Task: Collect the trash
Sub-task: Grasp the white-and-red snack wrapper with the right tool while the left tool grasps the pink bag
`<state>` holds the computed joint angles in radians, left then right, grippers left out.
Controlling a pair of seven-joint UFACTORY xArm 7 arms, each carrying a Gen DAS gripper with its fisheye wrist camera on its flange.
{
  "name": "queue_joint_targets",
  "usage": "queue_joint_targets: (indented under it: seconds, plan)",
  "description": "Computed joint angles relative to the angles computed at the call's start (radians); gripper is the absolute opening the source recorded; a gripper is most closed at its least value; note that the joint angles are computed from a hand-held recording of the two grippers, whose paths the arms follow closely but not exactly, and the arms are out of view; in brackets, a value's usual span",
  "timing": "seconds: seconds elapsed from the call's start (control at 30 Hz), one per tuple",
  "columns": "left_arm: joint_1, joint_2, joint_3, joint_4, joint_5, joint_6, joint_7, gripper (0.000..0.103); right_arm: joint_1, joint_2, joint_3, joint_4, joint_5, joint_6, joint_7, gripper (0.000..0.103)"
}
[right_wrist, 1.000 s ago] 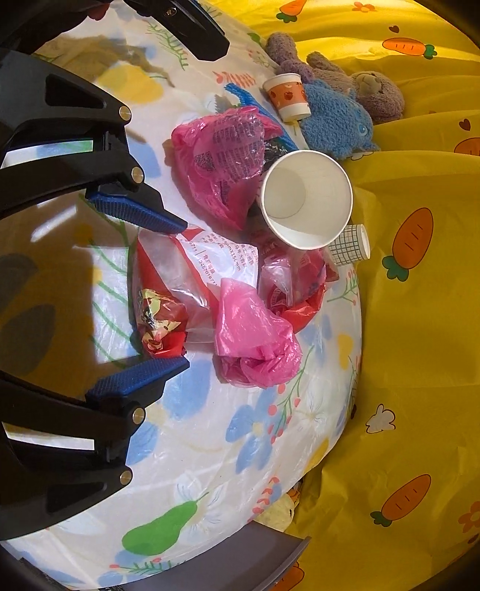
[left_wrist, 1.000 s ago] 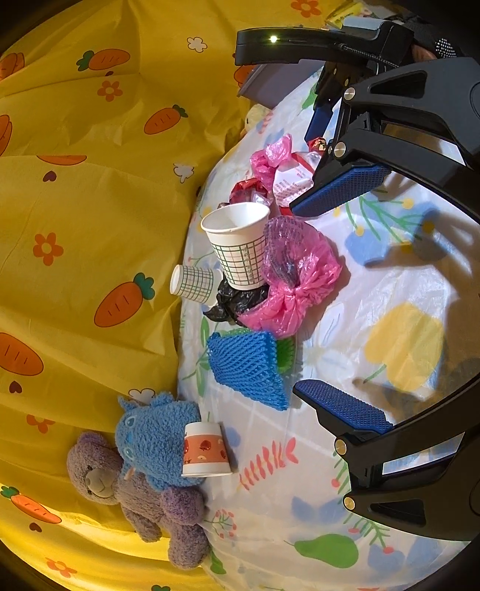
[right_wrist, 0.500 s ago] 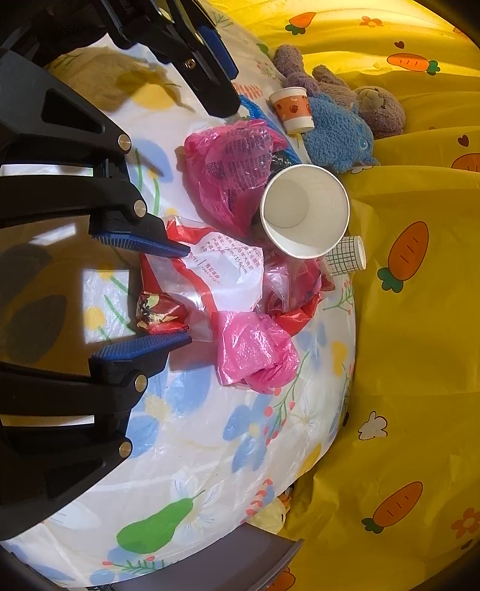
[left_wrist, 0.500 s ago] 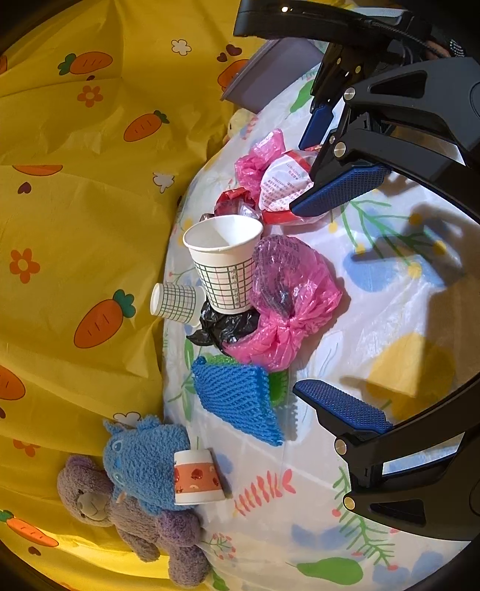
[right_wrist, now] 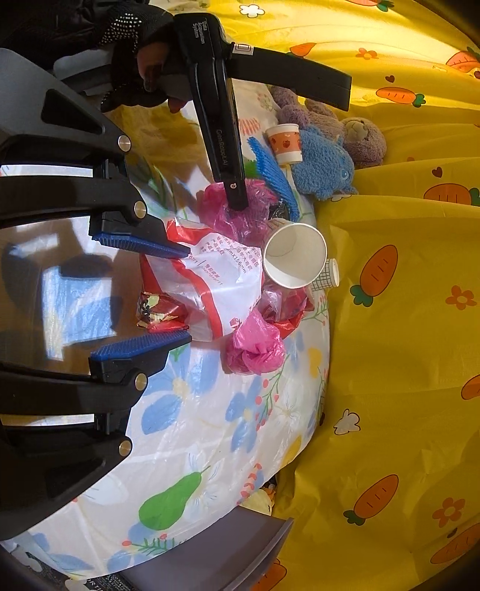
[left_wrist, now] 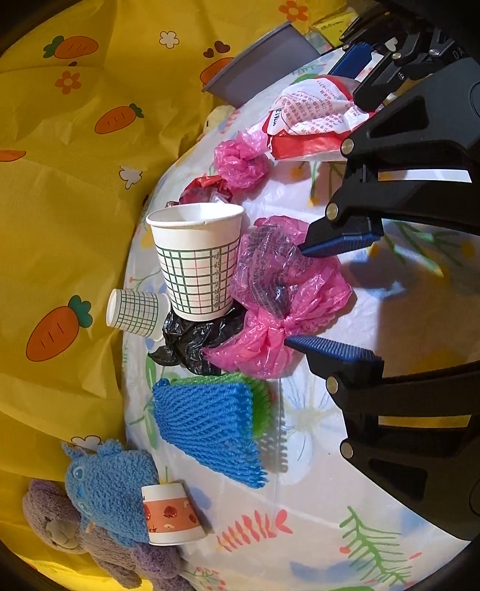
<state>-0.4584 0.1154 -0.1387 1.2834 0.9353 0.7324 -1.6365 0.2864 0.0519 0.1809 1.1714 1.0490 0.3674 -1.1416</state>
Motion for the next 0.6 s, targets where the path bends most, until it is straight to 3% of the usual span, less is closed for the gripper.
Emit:
queue_joint_targets:
  seconds: [0.13, 0.17, 0.4, 0.6]
  plan:
    - [0.000, -0.026, -0.005, -0.030, 0.029, -0.012, -0.024, 0.023, 0.001, -0.036, -0.006, -0.028, 0.062, -0.002, -0.051, 0.041]
    - [-0.003, -0.035, -0.009, -0.038, 0.045, -0.006, -0.036, 0.014, 0.003, -0.043, -0.010, -0.033, 0.074, -0.003, -0.059, 0.041]
    - [-0.017, -0.132, -0.076, -0.112, 0.169, 0.036, -0.166, 0.014, 0.021, -0.081, -0.031, -0.062, 0.154, -0.022, -0.119, 0.041]
    - [-0.015, -0.192, -0.139, -0.145, 0.225, 0.076, -0.217, 0.014, 0.034, -0.115, -0.050, -0.087, 0.221, -0.034, -0.174, 0.041]
